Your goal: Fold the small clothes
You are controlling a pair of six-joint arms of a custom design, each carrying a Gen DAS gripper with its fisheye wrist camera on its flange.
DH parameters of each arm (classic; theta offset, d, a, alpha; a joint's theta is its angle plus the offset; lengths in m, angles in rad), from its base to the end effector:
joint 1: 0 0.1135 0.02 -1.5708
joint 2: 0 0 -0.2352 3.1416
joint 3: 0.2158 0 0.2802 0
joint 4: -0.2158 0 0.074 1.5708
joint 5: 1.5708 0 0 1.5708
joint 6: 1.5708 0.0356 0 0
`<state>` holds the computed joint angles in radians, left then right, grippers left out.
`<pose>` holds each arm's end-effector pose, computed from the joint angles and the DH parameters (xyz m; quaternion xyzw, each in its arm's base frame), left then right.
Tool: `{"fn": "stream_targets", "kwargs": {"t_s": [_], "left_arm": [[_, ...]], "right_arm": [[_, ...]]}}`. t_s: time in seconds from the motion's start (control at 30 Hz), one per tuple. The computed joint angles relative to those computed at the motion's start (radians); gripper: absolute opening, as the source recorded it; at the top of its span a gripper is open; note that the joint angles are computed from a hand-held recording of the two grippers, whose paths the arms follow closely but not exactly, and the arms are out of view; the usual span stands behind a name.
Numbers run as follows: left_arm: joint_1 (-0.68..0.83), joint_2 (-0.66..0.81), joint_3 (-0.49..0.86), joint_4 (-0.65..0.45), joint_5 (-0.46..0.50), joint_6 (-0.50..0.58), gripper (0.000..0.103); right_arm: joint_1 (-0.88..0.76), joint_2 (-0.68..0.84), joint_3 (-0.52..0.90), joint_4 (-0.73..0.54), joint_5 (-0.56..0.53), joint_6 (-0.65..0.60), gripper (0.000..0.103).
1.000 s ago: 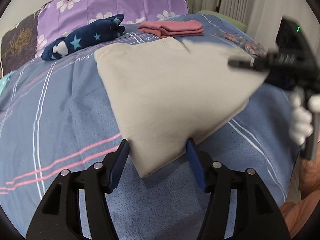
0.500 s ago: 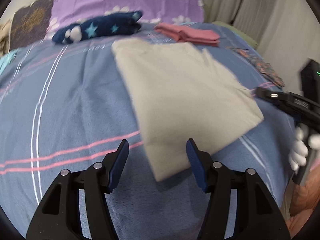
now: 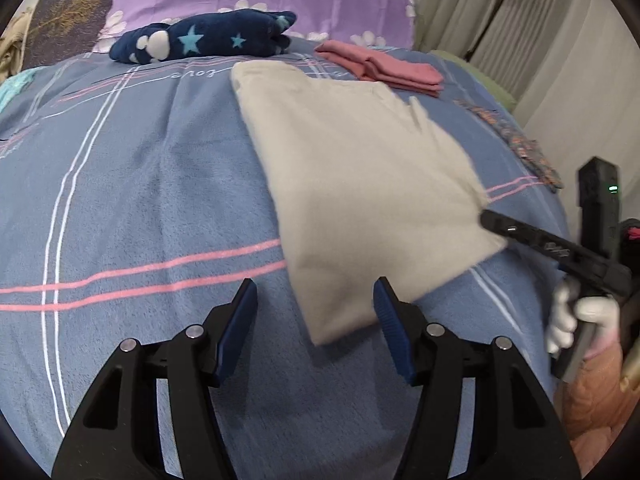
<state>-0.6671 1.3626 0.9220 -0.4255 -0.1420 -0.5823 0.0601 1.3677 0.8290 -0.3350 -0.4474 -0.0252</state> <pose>0.2508 -0.1911 0.1979 0.0152 0.9364 -0.1473 0.3182 0.3049 0.0338 0.1736 -0.1148 0.9124 0.2143 0.3293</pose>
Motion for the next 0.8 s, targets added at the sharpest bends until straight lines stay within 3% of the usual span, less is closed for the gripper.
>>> {"fn": "stream_targets", "kwargs": {"t_s": [0.13,0.33,0.53,0.67,0.8], "left_arm": [[0.008,-0.035,-0.023,0.029,0.008,0.012,0.061],[-0.015,0.048,0.009,0.018,-0.036,0.052,0.053],[0.015,-0.021,-0.075,0.121,0.107,0.027,0.050],[0.006,-0.020,-0.079,0.142,0.125,0.014,0.050],[0.013,-0.051,-0.093,0.150,0.151,0.005,0.043]], "right_arm": [[0.019,0.003,-0.011,0.021,0.027,-0.011,0.000],[0.010,0.007,-0.005,0.015,-0.004,0.002,0.000],[0.012,0.016,-0.002,0.025,-0.028,-0.009,0.007],[0.024,-0.004,-0.015,0.027,-0.006,-0.011,0.007],[0.025,-0.031,-0.015,0.005,0.002,0.001,0.007]]}}
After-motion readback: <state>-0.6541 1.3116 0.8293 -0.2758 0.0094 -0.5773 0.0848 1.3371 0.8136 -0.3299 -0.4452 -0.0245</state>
